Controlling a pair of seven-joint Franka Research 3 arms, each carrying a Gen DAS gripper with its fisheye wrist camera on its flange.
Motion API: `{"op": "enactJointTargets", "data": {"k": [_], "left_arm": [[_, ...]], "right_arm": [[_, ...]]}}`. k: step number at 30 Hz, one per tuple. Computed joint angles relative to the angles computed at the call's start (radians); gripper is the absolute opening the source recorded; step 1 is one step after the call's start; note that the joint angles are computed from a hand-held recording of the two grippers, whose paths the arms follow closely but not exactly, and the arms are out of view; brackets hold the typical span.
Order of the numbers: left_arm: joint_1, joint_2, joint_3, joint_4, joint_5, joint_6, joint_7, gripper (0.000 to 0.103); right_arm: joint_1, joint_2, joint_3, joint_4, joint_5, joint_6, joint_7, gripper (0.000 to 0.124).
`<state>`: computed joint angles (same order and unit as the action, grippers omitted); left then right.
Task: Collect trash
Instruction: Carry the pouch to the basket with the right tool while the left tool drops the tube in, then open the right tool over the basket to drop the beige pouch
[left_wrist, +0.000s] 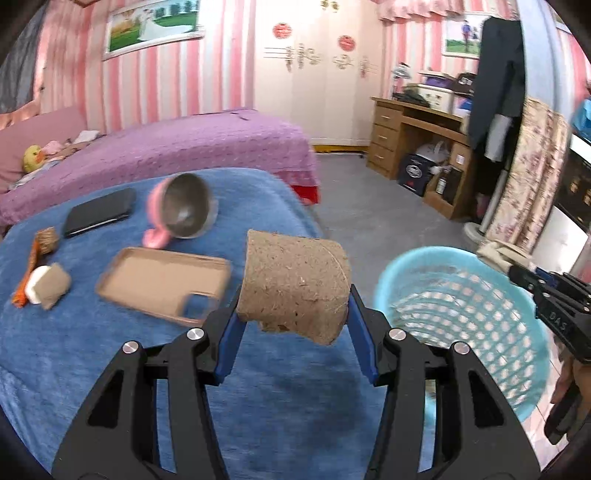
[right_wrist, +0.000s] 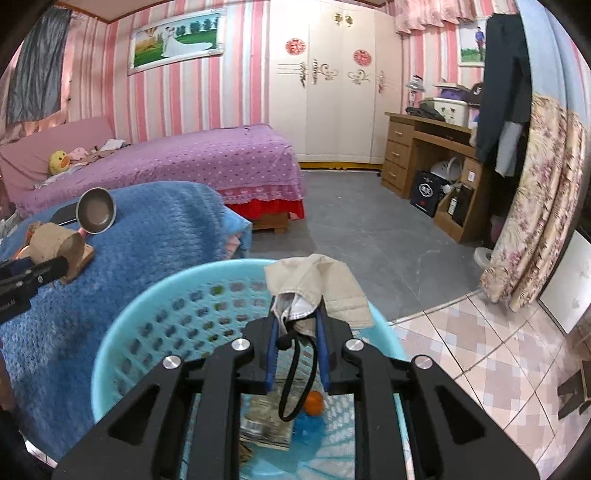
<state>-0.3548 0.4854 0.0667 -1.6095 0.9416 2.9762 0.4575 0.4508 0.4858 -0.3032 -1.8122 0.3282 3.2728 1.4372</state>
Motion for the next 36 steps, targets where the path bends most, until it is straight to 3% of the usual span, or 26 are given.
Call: {"op": "enactJointTargets", "data": {"k": [3,12,14,16,19,22,25,29,30,31,33,36], "left_arm": [[-0.004,0.034,-0.042,0.039,-0.034,-0.014,0.065,0.051],[-0.035,0.113,-0.083,0.127,-0.163,-0.031,0.224,0.052],[-0.043,0.124,-0.084,0.145,-0.186,-0.038,0.253,0.056],[-0.049,0.127,-0.078,0.153,-0.205,-0.039,0.266,0.072],[-0.085,0.122,-0.022,0.156,-0.187,-0.030,0.223,0.086],[-0.108,0.111,0.024,0.154,-0.142,-0.049,0.166,0.089],[-0.084,0.090,0.017,0.129,-0.131,-0.057,0.147,0.091],[-0.084,0.056,0.042,0.090,-0.064,-0.068,0.075,0.093],[-0.078,0.046,0.041,0.078,-0.050,-0.070,0.062,0.094],[-0.070,0.037,0.037,0.067,-0.038,-0.071,0.051,0.094],[-0.059,0.014,0.040,0.037,-0.003,-0.070,0.016,0.094],[-0.042,-0.018,0.041,0.001,0.052,-0.075,-0.037,0.094]], "right_arm": [[-0.058,-0.017,0.048,-0.029,0.004,0.017,-0.013,0.018],[-0.200,-0.042,0.190,-0.068,0.014,0.054,-0.072,0.018],[-0.206,-0.041,0.197,-0.066,0.022,0.052,-0.076,0.018],[-0.242,-0.042,0.235,-0.069,0.021,0.055,-0.082,0.018],[-0.271,-0.039,0.267,-0.067,0.019,0.053,-0.087,0.018],[-0.285,-0.033,0.284,-0.060,0.018,0.047,-0.090,0.019],[-0.268,-0.028,0.271,-0.052,0.021,0.044,-0.090,0.019],[-0.189,-0.020,0.192,-0.045,0.040,0.045,-0.084,0.022],[-0.165,-0.018,0.169,-0.044,0.047,0.044,-0.081,0.032],[-0.126,-0.016,0.127,-0.046,0.058,0.047,-0.075,0.049],[-0.034,-0.006,0.033,-0.049,0.092,0.064,-0.061,0.068],[0.003,-0.008,0.002,-0.051,0.134,0.080,-0.062,0.081]]}}
